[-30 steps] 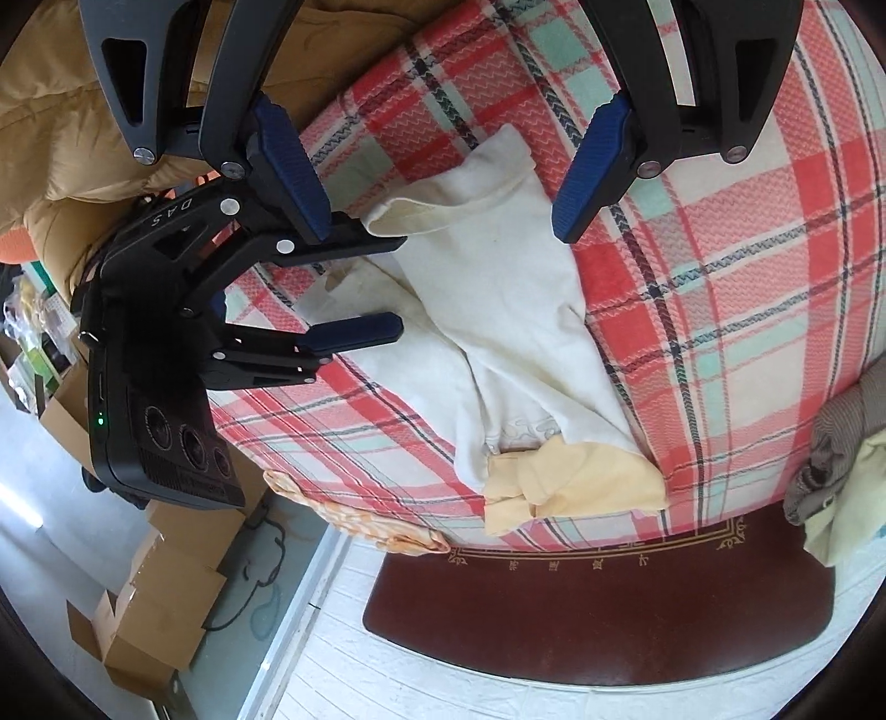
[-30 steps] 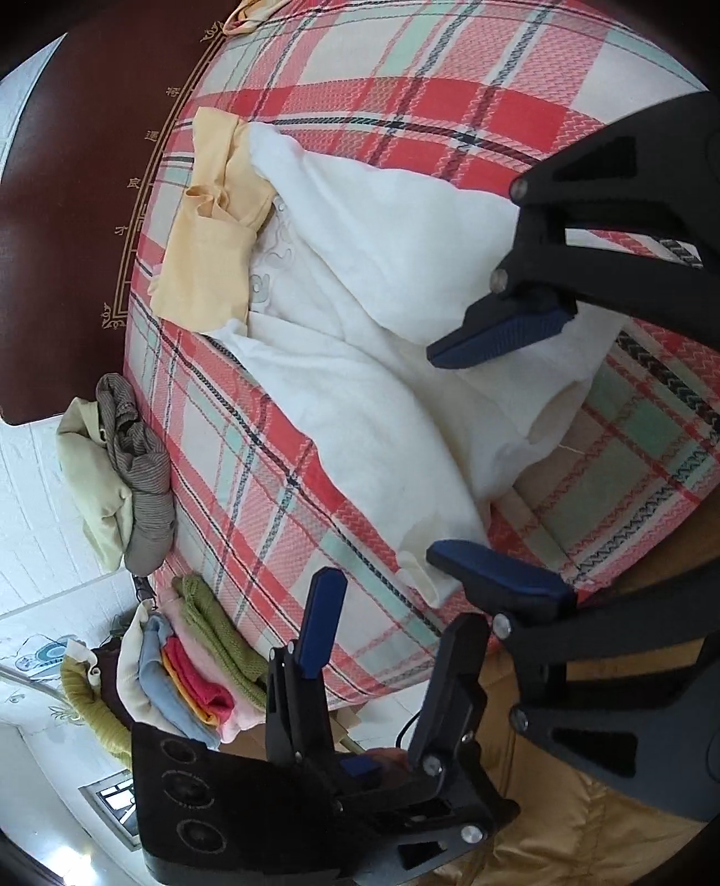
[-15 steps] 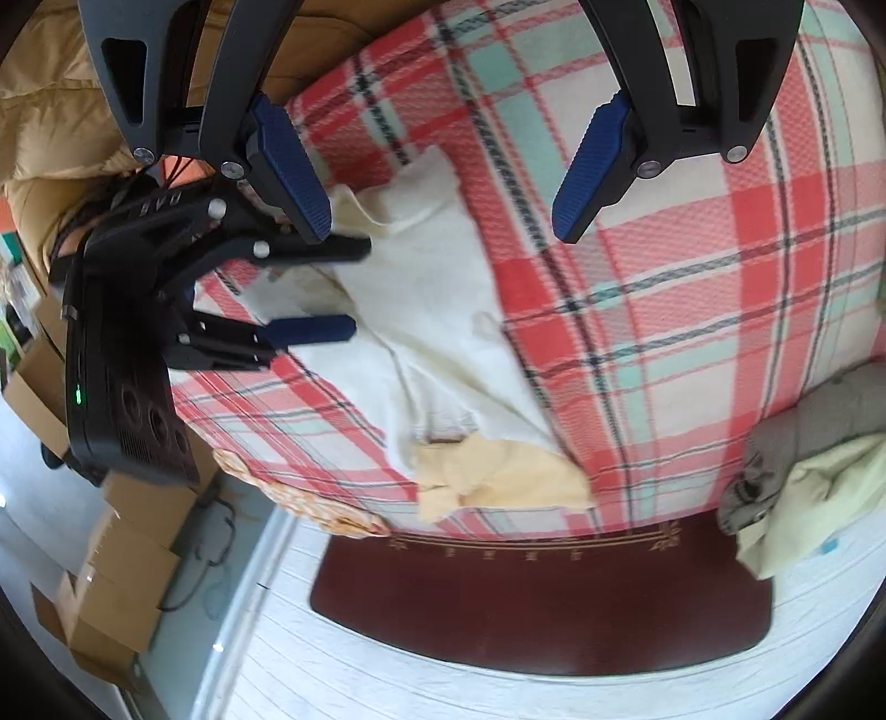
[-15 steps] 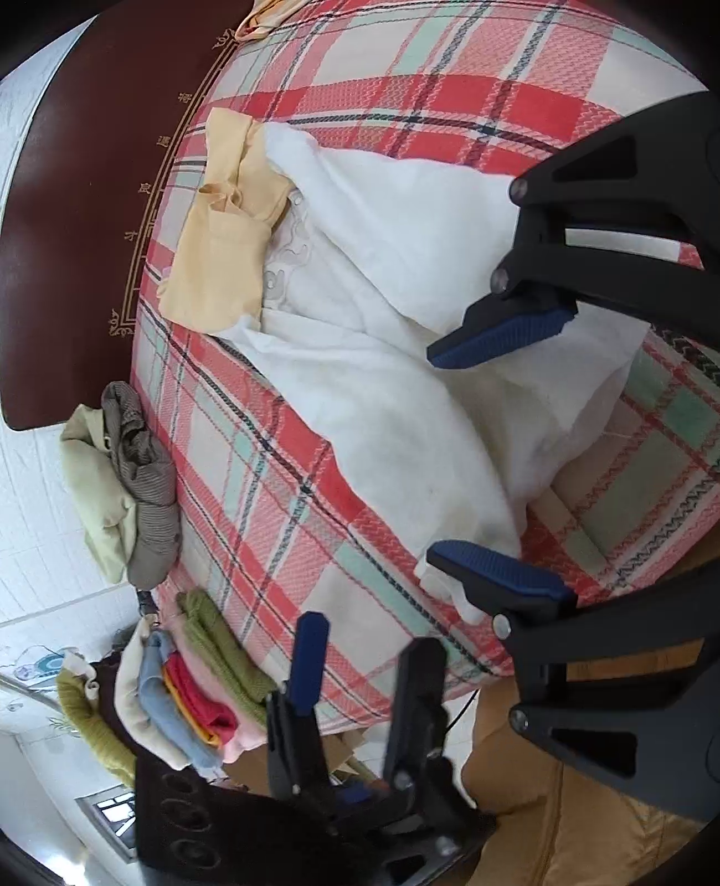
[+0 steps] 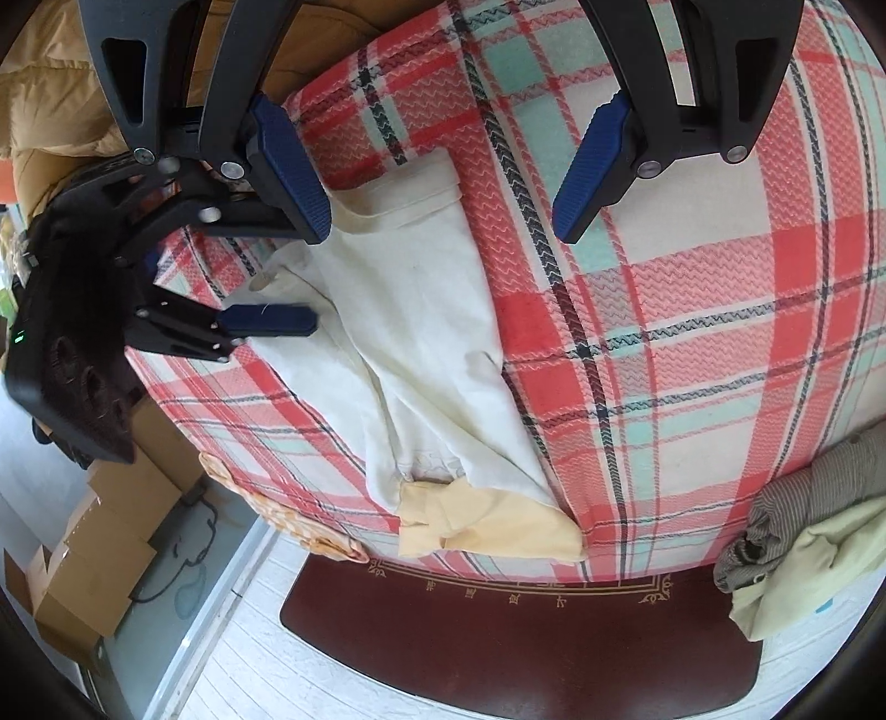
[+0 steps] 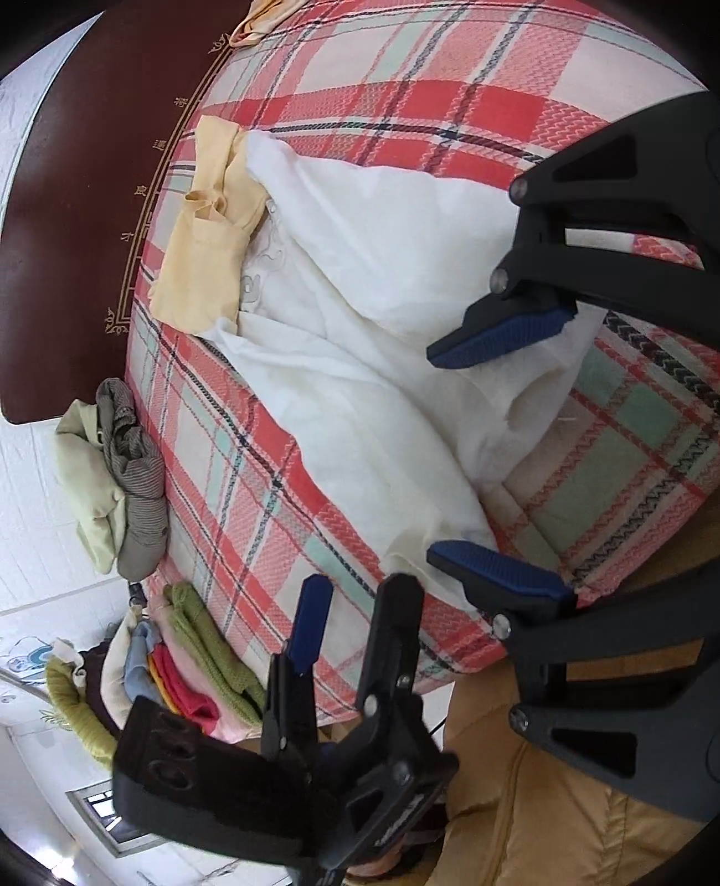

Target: Fold clothes

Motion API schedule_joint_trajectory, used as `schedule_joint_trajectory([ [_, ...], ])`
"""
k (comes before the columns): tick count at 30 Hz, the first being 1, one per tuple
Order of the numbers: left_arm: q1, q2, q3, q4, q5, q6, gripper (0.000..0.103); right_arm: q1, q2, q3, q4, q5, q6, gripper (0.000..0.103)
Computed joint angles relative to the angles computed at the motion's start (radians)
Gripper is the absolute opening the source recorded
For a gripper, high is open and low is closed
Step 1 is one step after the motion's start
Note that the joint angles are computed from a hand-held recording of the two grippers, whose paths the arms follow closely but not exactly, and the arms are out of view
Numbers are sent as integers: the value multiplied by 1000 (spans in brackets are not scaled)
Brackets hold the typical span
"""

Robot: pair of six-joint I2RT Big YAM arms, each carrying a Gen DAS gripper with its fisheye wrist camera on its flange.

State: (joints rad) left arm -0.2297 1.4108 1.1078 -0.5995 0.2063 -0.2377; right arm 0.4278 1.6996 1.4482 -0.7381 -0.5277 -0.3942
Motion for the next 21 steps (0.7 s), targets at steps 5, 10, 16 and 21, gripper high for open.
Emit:
schedule_joint_trajectory([
  [5,-13,14,15,-10,-36,1,84,-46,-30,-22,55,-61,80,66],
  [10,-19,36,31,-32,-25,13,84,-99,-27,-24,94,-78,196,71],
  [16,-18,66,50,-54,-10,-5,84,-151,3,-8,72,-94,281,72],
  [21,-21,72,55,-59,3,-6,89,-151,25,-2,22,-101,273,73],
])
